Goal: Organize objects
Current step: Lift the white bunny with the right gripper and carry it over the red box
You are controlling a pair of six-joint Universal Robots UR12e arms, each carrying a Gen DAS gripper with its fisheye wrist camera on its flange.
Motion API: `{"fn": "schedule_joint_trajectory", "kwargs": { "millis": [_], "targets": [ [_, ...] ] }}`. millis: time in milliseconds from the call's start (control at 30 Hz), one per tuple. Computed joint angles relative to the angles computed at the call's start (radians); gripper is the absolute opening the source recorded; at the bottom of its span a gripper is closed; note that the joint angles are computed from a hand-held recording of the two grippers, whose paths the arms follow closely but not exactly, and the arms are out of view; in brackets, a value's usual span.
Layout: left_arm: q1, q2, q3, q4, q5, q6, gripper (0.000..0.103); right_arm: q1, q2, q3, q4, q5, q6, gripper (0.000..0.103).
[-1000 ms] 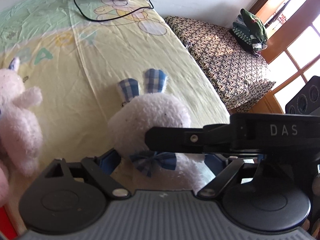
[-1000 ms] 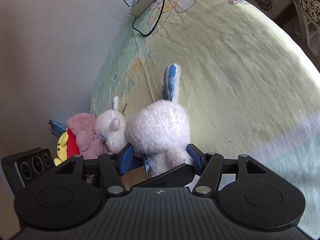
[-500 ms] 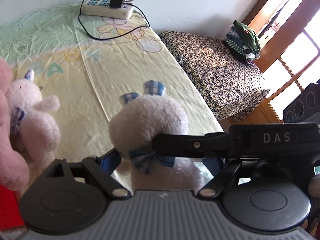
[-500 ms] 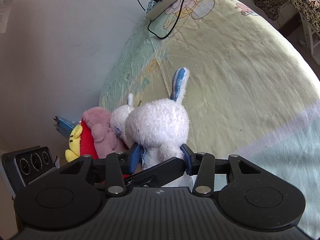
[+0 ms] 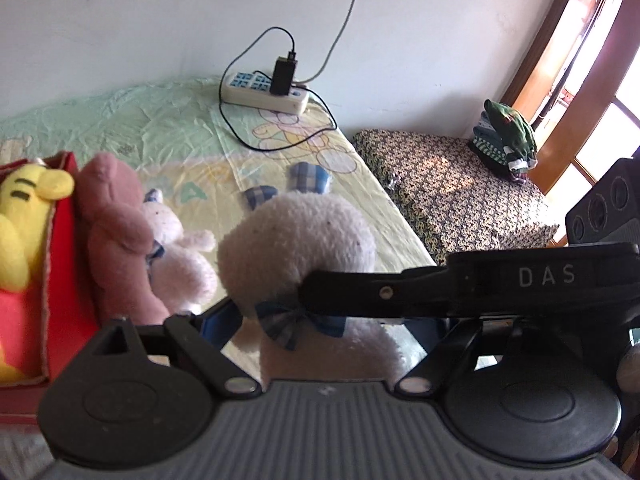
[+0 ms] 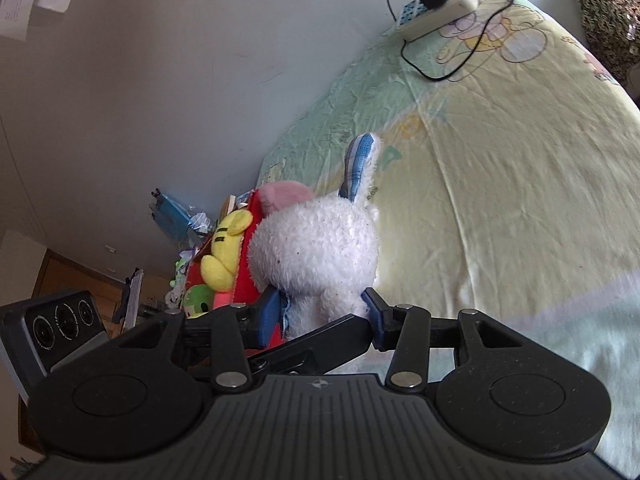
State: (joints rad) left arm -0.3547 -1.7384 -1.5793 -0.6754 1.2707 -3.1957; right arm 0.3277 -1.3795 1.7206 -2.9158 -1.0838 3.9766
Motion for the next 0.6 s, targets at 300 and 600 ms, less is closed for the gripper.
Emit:
{"fn": "schedule_joint_trajectory", "kwargs": {
  "millis": [300,600],
  "targets": [
    [0.023,0.074,-0.066,0.111,0.072,-0.034,0.085,0.045,0.026,-0.071,-0.011,0.021,-0.097,0.049],
    [0.102,0.121,-0.107,0.173,0.01,0.026,0.085,0.11,0.081,-0.168,-0.025,-0.073,-0.127,0.05]
  ]
}}
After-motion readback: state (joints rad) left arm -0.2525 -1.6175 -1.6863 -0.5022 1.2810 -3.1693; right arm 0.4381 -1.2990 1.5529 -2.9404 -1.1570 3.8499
